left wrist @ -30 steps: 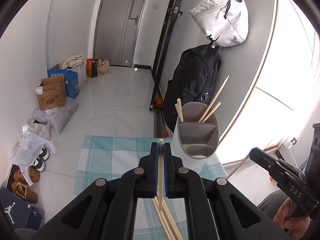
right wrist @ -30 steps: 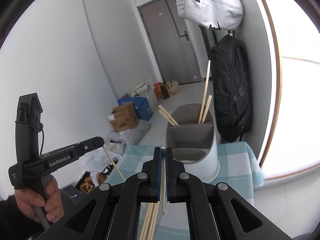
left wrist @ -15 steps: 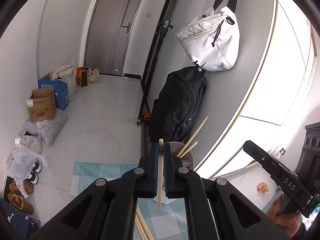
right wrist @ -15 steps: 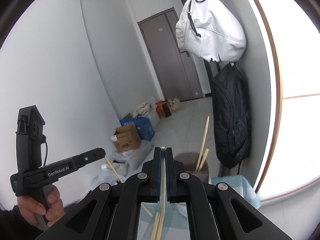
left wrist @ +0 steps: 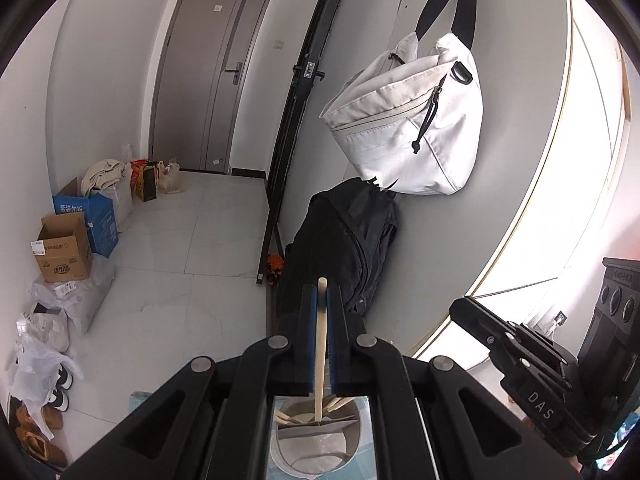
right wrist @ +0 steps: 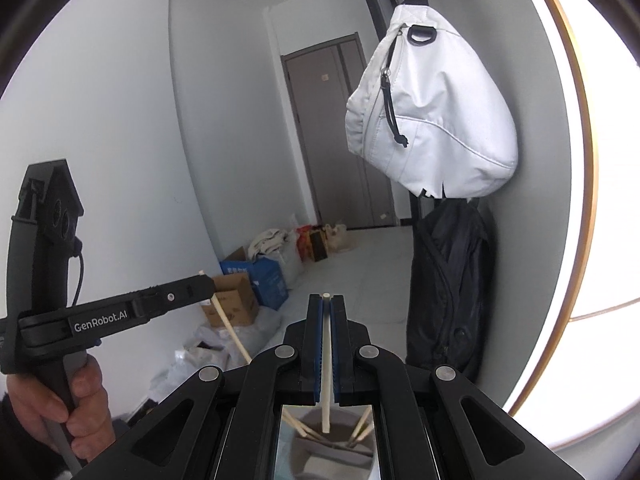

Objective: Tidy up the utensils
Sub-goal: 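Lift both chopsticks over the holder and open both tools to drop them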

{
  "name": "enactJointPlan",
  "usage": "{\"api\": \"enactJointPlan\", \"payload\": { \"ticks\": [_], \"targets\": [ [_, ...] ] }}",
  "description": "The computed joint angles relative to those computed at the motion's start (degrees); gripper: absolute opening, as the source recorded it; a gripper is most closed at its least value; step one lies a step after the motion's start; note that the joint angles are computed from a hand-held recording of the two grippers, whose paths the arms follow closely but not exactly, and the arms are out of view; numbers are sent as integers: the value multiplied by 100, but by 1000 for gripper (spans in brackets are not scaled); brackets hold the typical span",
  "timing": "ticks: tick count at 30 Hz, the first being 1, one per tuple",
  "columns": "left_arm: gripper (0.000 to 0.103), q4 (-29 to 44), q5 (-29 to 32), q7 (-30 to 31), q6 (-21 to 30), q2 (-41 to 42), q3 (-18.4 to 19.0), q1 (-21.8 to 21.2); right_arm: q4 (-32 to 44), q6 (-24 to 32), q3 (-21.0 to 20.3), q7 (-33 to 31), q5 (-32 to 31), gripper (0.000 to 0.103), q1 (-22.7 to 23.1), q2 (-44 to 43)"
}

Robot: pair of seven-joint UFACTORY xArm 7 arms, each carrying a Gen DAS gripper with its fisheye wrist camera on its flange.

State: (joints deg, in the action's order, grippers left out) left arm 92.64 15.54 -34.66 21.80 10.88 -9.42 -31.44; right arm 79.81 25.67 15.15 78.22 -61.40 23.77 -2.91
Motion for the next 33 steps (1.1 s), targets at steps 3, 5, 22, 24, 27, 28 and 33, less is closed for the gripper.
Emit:
{"api": "enactJointPlan", "payload": {
  "ticks": [3, 5, 22, 24, 27, 28, 33],
  "targets": [
    [1, 20, 0, 120, -19, 171, 13, -7, 46, -87, -74, -204, 156, 3, 2, 179],
    [1, -13, -80, 280, -53, 266, -8, 17, 14, -169, -138, -261, 170, 3, 25, 272],
    [1, -236, -2057, 2325, 508, 468, -491, 410, -510, -639, -526, -667, 635, 3, 248, 609],
    [1, -236, -2257, 2485, 699, 450, -520, 424, -572, -702, -521, -778, 854, 3, 234, 620],
    [1, -442, -1942, 2275, 585, 312, -327, 264, -654, -710, -535, -717, 905, 3, 254, 639],
    [1, -362, -1879, 2228, 658, 372, -310, 238, -670, -701, -546, -650, 878, 3, 263, 646],
    [1, -53, -2064, 2563, 1170, 550, -398, 265, -858, -790, -547, -615, 1145, 7, 225, 569]
  ]
}}
